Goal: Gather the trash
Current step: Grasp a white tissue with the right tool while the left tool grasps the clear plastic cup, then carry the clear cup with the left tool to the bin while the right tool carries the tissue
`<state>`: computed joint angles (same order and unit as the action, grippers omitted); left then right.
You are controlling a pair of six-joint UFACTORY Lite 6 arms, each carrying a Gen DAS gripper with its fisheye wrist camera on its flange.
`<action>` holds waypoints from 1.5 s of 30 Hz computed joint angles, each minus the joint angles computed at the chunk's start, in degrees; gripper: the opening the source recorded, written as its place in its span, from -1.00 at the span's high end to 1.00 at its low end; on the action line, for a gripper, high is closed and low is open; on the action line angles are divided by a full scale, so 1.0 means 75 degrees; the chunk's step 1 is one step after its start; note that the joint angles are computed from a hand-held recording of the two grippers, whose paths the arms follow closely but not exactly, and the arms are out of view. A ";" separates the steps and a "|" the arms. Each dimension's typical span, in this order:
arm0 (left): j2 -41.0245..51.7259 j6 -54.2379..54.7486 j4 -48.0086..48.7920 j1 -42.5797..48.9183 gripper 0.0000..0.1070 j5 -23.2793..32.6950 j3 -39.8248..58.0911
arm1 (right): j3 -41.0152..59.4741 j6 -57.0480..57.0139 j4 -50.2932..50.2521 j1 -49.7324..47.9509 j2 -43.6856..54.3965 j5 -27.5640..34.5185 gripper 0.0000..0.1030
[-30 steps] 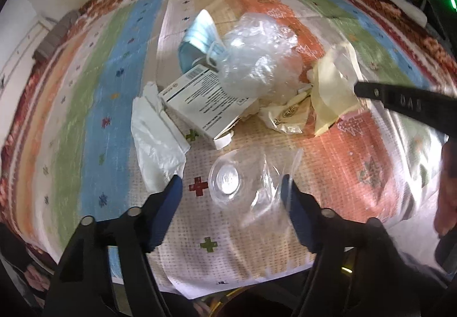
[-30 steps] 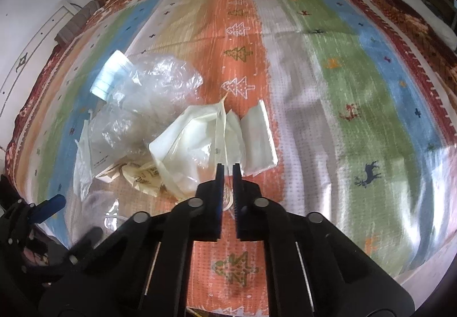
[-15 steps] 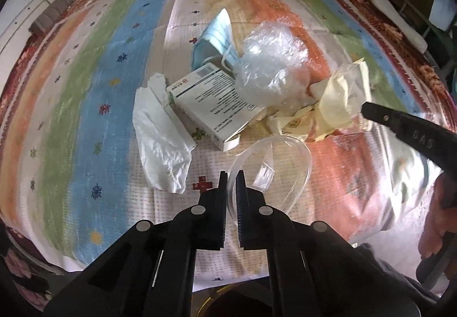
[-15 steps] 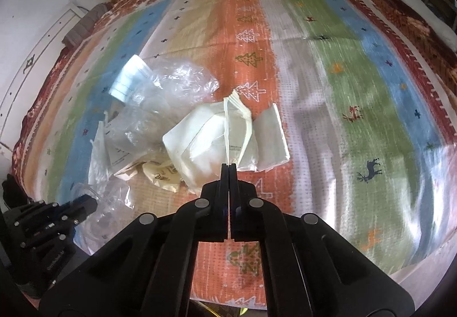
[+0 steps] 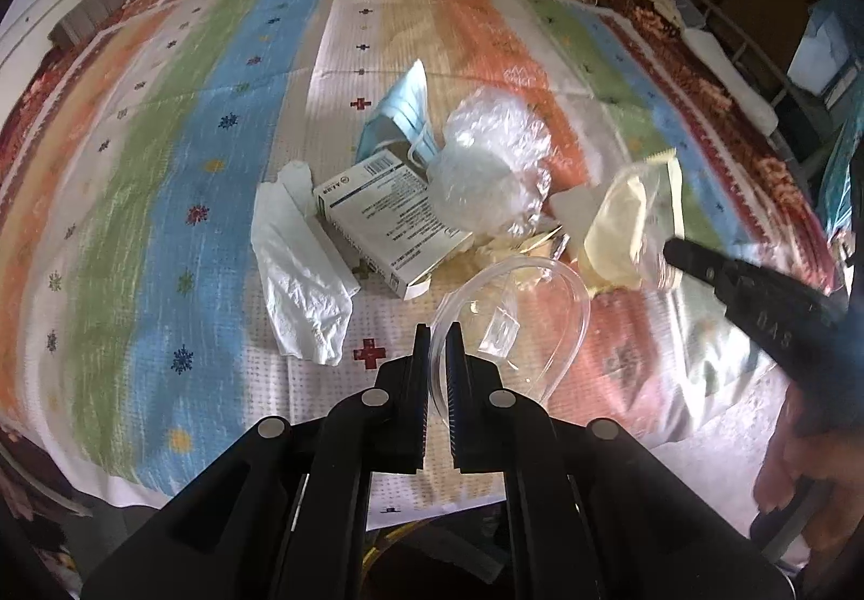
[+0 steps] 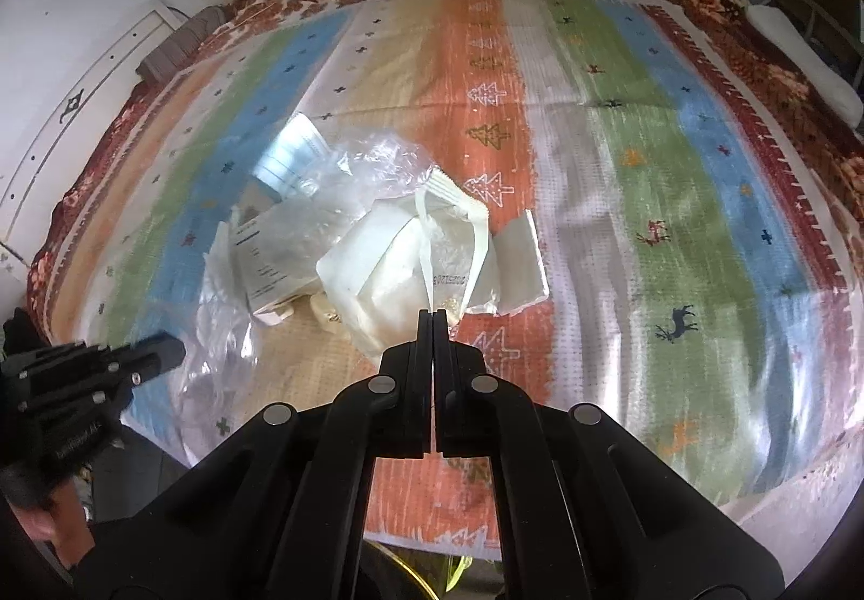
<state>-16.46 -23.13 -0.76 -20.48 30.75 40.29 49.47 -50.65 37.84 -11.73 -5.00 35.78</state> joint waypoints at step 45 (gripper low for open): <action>-0.5758 0.2279 -0.2982 0.1875 0.90 0.3700 -0.0951 | -0.1903 -0.2982 0.1078 -0.5227 -0.6563 0.6591 1.00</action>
<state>-59.65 -6.04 -23.12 -6.42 58.50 33.16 35.20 -73.01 45.92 -50.93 -54.23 85.21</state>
